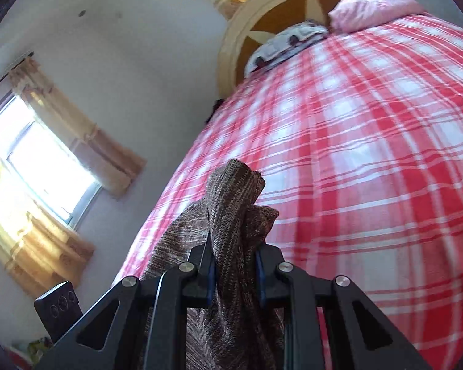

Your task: Fold small clothes

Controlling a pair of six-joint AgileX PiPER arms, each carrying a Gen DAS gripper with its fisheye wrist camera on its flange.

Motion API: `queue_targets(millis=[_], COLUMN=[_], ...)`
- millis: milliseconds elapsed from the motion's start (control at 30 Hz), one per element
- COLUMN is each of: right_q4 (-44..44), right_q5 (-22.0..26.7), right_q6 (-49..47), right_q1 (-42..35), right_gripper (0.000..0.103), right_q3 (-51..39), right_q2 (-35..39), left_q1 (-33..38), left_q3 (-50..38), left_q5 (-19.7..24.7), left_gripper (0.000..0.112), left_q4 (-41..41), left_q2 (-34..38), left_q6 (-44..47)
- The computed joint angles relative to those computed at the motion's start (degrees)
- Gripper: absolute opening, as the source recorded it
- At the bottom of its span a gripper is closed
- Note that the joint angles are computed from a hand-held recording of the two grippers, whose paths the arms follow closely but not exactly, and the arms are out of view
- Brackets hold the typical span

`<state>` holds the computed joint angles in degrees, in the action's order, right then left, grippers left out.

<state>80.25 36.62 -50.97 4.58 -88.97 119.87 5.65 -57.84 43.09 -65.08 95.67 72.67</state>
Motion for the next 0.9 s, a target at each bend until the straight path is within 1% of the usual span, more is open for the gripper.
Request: queue_targets(millis=[200,400,467,633,767,900], right_q4=[0.37,-1.75,-3.66,-9.52,-15.95,-22.34], right_q5=[-1.76,-2.57,-2.88,-2.55,-1.86,0.11], right_q6=[2.15,7.30,10.27,18.02,25.94,33.85], right_q1=[7.72,14.24,16.53,20.22,22.54,23.74], right_gripper=[0.020,0.020,0.020,0.020,0.020,0.020], right_q3=[-2.87,-9.11,-12.18,-21.14,-29.54,-38.71], right_q2=[0.33,4.00,6.09,12.35,17.97,24.16], left_q1=[10.81,21.67,25.23,30.97,33.97,36.45], left_q3=[5.72,7.50,7.68,7.29,6.53,6.55], left_q5=[4.79,9.92,11.42,12.54,12.89,12.88], left_gripper=[0.026,0.026,0.026,0.026,0.026,0.026], left_q4=[0.01,0.81,1.35,2.56,2.97,3.38], left_q2=[-6.30,-7.75,-7.42,-4.88,-2.07,0.31], left_q6=[5.13,9.02,10.37,12.14,13.05,14.42])
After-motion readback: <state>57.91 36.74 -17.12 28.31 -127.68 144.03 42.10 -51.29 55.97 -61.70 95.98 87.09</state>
